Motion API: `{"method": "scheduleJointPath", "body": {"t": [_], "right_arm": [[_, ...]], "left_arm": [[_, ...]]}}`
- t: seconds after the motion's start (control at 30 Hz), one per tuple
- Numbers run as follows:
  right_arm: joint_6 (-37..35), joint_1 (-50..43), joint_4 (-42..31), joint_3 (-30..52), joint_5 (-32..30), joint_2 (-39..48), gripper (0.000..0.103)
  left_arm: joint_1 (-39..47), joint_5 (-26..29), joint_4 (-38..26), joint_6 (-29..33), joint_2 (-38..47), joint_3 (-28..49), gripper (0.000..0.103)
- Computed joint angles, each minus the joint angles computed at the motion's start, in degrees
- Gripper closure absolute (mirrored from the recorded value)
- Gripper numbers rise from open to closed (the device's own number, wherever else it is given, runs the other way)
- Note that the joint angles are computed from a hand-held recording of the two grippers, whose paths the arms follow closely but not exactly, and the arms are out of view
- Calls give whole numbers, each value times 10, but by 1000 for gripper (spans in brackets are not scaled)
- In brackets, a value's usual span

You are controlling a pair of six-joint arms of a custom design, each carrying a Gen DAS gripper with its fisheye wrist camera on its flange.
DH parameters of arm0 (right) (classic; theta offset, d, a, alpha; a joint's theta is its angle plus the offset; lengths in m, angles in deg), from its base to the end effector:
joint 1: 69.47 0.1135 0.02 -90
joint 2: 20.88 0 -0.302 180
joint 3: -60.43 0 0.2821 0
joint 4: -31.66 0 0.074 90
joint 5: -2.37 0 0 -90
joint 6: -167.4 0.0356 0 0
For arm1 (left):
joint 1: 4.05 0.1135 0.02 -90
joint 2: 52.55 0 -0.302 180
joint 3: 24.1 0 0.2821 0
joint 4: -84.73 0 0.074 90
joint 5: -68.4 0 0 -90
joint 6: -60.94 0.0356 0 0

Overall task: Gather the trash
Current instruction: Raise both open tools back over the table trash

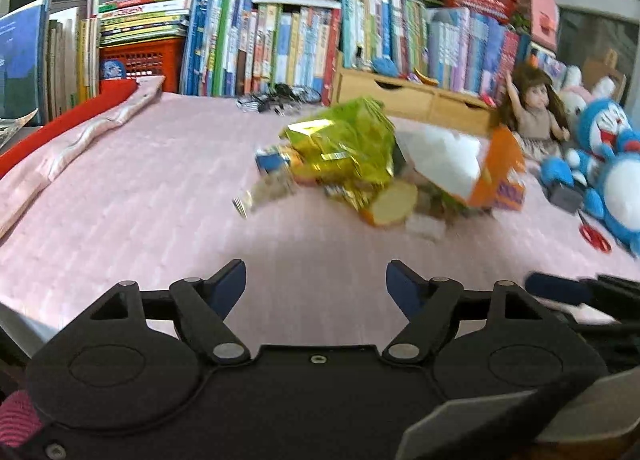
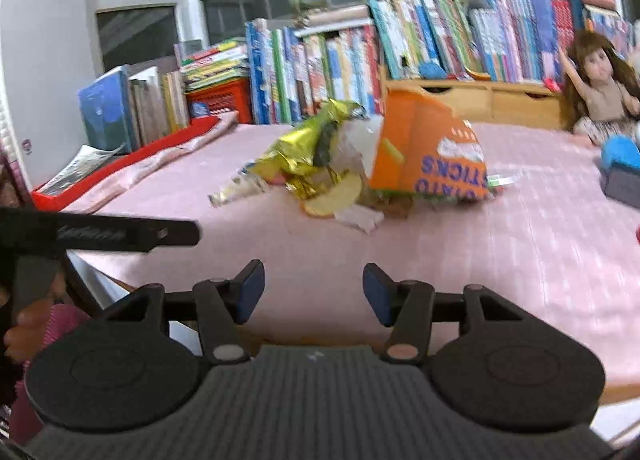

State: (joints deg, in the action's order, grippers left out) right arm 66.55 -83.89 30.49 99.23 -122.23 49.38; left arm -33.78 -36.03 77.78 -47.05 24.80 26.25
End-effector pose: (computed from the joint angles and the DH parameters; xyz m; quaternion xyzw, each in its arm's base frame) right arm 0.2429 -0.0416 0.1948 -0.1166 0.8416 0.1543 0.5042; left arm 0.2607 -0.1387 0.2195 0.0309 0.8772 -0.0872 0.4711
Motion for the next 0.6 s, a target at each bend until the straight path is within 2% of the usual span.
{"method": "scheduleJointPath", "body": {"t": [0.1,0.2,0.33,0.43,0.6], "right_arm": [[-12,2,10,0,12,-11,28],[3,19,66,1,64,8,24],[30,31,173,16,129,74,0],[24,42,213,48,166,132,0],[18,61,218,106,202,209,0]], "left_arm": [[21,2,27,8,32,17,23],[34,-6,47,20,72,36,22],[58,-15,80,26,141,70,20],[84,1,101,20,190,99,18],[114,29,98,10,247,147,17]]}}
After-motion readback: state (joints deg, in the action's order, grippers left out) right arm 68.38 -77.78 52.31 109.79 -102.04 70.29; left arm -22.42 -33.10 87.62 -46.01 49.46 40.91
